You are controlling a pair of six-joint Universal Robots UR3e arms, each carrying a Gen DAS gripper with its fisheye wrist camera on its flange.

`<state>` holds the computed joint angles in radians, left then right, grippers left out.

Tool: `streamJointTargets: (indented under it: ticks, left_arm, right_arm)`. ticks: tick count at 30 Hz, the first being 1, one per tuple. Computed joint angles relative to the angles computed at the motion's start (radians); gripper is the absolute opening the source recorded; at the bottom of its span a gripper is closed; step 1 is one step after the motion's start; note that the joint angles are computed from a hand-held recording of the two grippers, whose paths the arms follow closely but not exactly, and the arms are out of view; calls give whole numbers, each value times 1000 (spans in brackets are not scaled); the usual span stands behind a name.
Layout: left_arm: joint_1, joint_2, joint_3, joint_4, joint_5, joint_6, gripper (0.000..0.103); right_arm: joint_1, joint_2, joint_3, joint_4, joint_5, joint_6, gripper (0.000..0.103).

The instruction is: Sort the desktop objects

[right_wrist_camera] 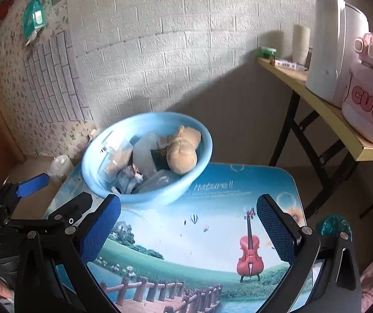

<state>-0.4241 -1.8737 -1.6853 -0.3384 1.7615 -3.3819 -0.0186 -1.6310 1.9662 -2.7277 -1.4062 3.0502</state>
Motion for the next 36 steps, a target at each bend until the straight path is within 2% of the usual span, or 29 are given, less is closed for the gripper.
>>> streamJointTargets:
  ticks: [12, 19, 28, 32, 34, 36]
  left_arm:
    - [-13, -6, 6, -30, 47, -42, 99]
    - [-10, 2, -2, -43, 51, -62, 99]
    - [-13, 15, -5, -56, 67, -94, 98]
    - [-6, 17, -9, -51, 44, -85, 98]
    - [-10, 20, -11, -44, 51, -85, 95]
    - [-14, 25, -16, -32, 39, -73, 82]
  right_arm:
    - [14, 2, 13, -3, -9, 0, 102]
    - [25, 10, 16, 0, -16, 3, 102]
    - [16, 2, 25, 10, 25, 3, 102]
    - [16, -1, 21, 21, 28, -2, 102]
    - [12, -3, 25, 19, 37, -10, 102]
    - [12, -4, 28, 13, 41, -10, 102]
